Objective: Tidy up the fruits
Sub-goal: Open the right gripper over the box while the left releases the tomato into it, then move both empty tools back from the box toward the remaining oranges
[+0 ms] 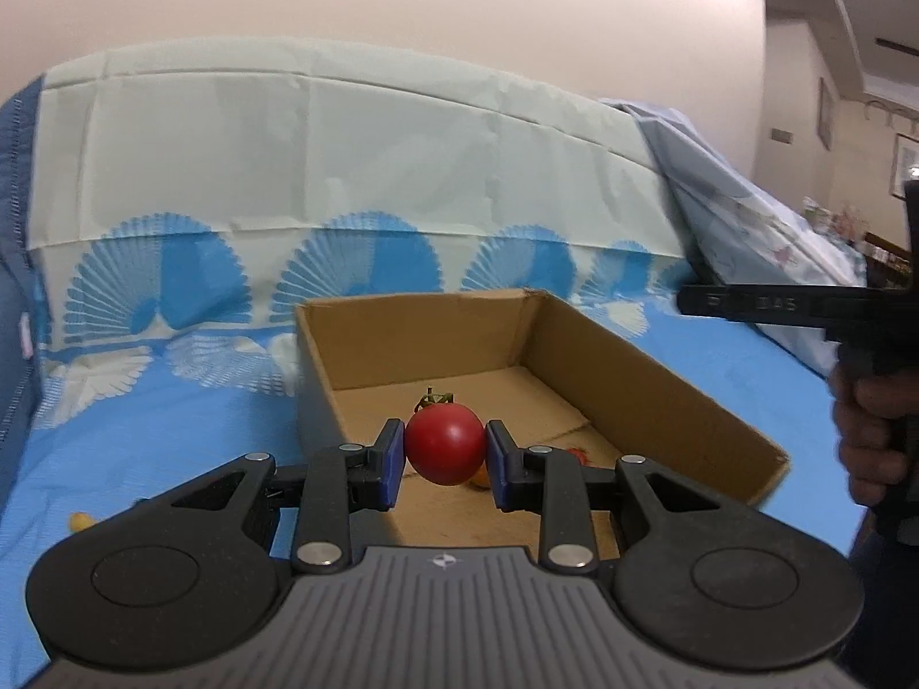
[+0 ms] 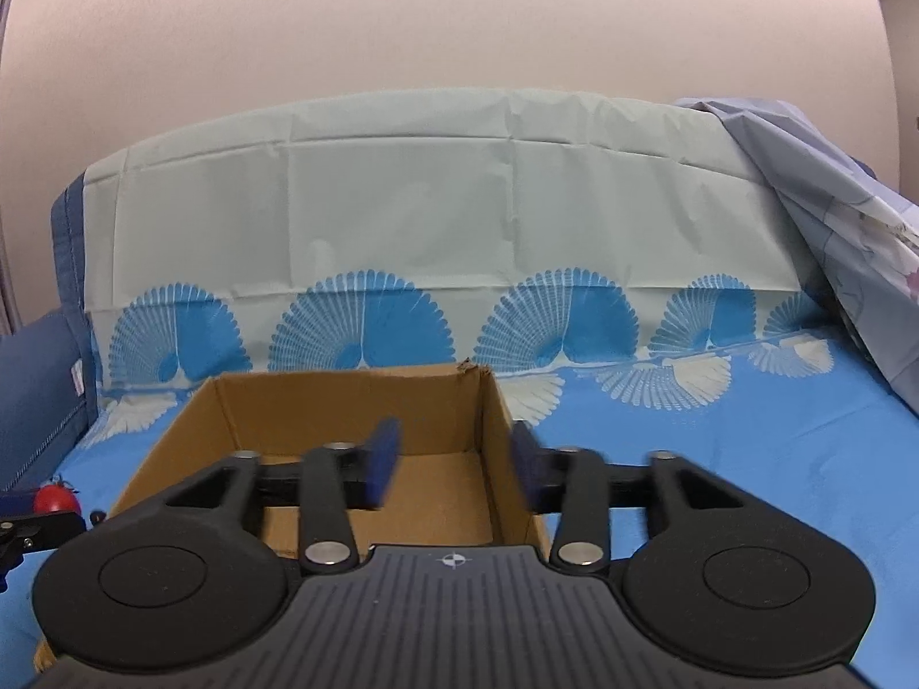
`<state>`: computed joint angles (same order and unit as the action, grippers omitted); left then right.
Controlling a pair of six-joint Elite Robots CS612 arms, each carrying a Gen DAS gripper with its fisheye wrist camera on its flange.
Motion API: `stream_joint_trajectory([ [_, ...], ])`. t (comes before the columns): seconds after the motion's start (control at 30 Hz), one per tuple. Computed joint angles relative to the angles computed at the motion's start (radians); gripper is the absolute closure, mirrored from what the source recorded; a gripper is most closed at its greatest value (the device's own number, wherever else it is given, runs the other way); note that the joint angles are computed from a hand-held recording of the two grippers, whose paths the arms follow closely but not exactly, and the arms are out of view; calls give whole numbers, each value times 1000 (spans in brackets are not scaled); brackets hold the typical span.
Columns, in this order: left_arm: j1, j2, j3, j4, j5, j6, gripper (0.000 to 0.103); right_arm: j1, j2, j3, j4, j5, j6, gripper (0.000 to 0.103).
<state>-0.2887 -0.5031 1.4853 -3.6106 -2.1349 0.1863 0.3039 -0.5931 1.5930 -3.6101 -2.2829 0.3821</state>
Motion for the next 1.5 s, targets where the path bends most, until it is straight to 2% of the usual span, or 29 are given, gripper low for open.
stream_joint_trajectory([
  [0.1,-3,-3,10,-8,2,19,60,4,3,-6,4,-6,-23,41],
  [0.33,-2,-4,12,-3,12,6,60,4,3,-13,33,-10,7,38],
  [0.73,-6,-8,17,-8,29,14,60,9,12,-32,44,-13,-26,37],
  [0.9,-11,-3,20,-49,67,8,46,12,14,-34,42,-27,-25,37],
  [1.17,-18,12,32,-180,125,9,46,24,21,-41,22,-79,-38,37],
  [1.37,-14,-12,72,-192,127,54,46,31,24,-44,-2,-92,-53,38],
  [1.47,1,-35,83,-143,85,64,46,32,23,-40,-21,-87,-42,39],
  [1.5,7,-48,88,-113,78,74,49,33,22,-39,-27,-85,-37,40],
])
